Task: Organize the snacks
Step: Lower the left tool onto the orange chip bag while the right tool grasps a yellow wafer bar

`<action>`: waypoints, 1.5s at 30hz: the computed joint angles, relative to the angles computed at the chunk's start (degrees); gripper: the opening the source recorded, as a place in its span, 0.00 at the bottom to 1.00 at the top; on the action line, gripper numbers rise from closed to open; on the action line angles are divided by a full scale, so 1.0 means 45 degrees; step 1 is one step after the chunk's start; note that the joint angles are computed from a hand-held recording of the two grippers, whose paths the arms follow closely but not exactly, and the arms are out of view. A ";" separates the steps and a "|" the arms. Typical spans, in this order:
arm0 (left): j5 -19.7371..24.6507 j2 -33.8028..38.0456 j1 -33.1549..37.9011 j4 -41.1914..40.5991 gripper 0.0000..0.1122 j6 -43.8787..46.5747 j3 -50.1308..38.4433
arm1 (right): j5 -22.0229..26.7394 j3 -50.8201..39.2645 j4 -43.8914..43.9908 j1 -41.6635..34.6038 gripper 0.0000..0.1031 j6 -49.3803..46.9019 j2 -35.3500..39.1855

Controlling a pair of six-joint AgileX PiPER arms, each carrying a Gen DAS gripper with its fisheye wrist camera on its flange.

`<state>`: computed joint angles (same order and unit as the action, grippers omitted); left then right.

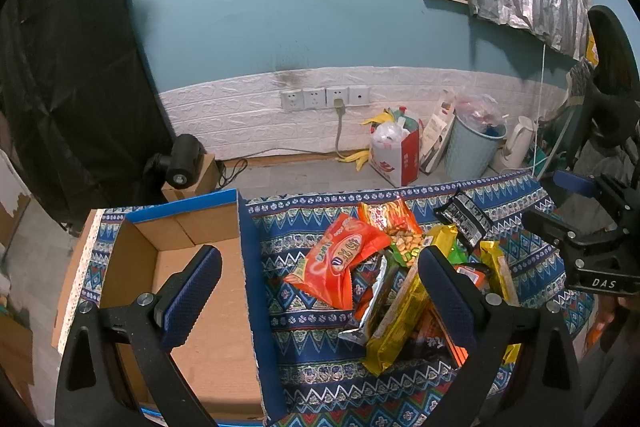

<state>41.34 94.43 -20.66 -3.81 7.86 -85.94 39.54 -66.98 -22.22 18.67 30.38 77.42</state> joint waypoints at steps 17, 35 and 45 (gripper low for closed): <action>0.0313 0.1414 -0.0256 -0.0365 0.89 0.0606 -0.0616 | 0.0268 0.0623 0.0665 -0.1582 0.85 -0.0076 0.0779; 0.1032 0.4955 -0.0564 -0.0023 0.89 0.0228 -0.2586 | -0.0732 0.3136 0.5018 -0.5125 0.72 -0.2549 0.2748; 0.2031 0.7165 -0.0684 0.0228 0.89 0.0184 -0.5429 | -0.1276 0.3878 0.7048 -0.5582 0.59 -0.4500 0.3623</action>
<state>50.48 126.67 -23.74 -2.79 8.69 -110.37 33.80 -49.53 9.50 -6.44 10.13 93.73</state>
